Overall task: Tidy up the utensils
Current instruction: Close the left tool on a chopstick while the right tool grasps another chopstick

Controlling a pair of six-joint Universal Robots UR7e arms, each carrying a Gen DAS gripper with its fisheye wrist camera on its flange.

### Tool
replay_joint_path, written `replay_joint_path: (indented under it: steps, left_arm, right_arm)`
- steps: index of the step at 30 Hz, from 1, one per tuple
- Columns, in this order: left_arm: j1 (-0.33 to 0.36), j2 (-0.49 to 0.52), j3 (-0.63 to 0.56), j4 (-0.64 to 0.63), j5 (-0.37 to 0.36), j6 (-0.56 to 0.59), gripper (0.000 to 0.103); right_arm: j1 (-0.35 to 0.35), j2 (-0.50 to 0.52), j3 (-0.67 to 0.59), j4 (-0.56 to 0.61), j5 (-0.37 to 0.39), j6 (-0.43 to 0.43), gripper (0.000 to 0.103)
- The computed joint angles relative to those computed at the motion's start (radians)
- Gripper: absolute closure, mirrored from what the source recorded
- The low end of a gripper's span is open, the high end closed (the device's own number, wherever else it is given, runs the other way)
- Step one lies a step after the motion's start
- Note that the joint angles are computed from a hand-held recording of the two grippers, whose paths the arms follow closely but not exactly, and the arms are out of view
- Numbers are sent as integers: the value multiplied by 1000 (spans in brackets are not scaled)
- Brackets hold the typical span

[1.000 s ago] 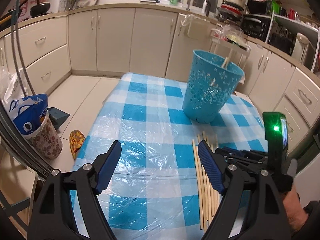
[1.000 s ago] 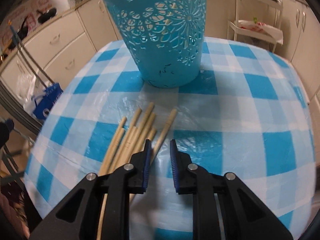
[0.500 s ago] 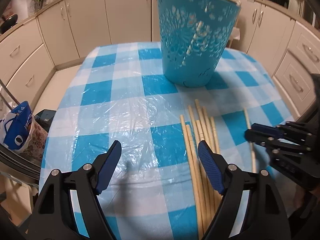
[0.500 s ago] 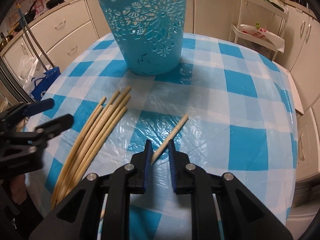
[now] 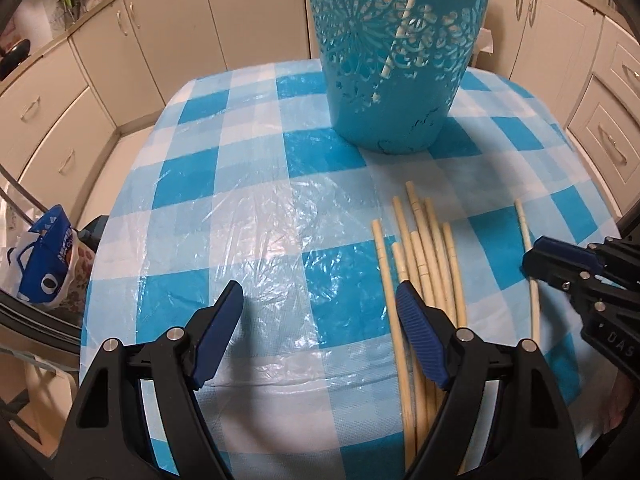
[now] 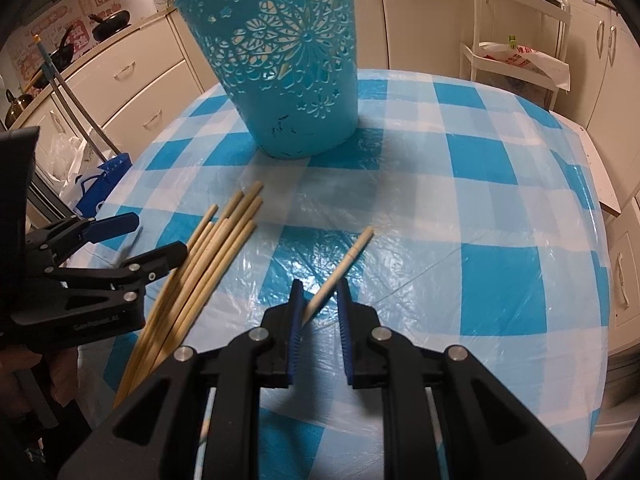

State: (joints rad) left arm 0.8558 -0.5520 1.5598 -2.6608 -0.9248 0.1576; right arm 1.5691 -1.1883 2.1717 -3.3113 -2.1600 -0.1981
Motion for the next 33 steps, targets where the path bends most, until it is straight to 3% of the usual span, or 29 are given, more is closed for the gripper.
replay_joint_path:
  steps: [2, 5, 11, 12, 19, 28, 33]
  left_arm:
    - [-2, 1, -1, 1, 7, -5, 30]
    - [-3, 12, -18, 16, 4, -9, 43]
    - [4, 5, -19, 17, -51, -1, 83]
    - [15, -5, -20, 26, -93, 3, 90]
    - [25, -10, -56, 112, -130, -9, 93]
    - [36, -22, -71, 180, -187, -12, 98]
    - [41, -38, -50, 171, -193, -12, 98]
  right_arm:
    - [-4, -3, 0, -2, 0, 3, 86]
    - [-8, -4, -8, 3, -2, 11, 85]
    - [-9, -11, -30, 76, 20, -38, 85]
    - [-10, -14, -32, 89, 25, -39, 85]
    - [-2, -17, -61, 168, -14, 24, 85]
    - [28, -10, -95, 278, -65, 15, 98]
    - [38, -7, -97, 302, -95, 8, 98]
